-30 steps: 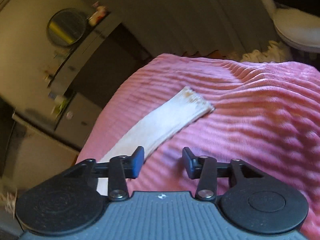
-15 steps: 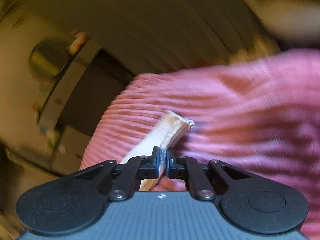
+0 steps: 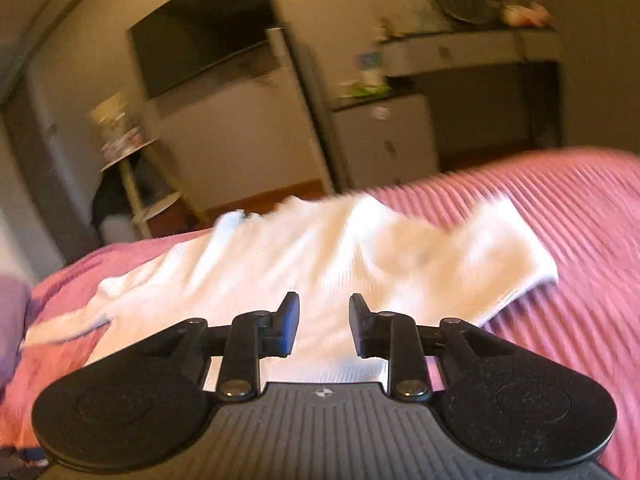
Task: Fold small clothes
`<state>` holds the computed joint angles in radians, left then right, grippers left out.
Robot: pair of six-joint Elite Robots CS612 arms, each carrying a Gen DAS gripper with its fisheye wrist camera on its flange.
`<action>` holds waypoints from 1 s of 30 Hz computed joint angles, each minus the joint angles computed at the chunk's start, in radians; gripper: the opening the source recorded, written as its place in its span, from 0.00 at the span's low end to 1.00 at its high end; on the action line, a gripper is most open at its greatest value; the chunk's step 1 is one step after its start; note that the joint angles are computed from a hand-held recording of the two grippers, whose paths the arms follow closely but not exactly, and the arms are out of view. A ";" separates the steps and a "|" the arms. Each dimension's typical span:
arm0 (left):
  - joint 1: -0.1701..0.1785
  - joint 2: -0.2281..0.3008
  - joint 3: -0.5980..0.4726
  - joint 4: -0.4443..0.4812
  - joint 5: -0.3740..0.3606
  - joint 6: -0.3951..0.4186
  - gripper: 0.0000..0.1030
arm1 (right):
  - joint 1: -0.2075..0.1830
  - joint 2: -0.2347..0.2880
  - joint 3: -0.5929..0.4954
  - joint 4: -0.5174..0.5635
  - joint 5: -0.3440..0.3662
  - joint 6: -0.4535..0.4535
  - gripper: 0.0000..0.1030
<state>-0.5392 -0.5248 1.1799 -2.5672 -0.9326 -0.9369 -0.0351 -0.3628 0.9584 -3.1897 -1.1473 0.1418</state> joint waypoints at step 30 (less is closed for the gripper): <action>0.047 0.345 -0.729 0.041 -0.436 0.290 0.10 | -0.021 0.013 0.051 0.001 -0.168 0.019 0.24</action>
<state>-0.4925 -0.1798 0.4510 -2.5262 -1.3687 -0.6465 -0.0557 -0.3497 1.0095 -3.1889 -1.3155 0.1613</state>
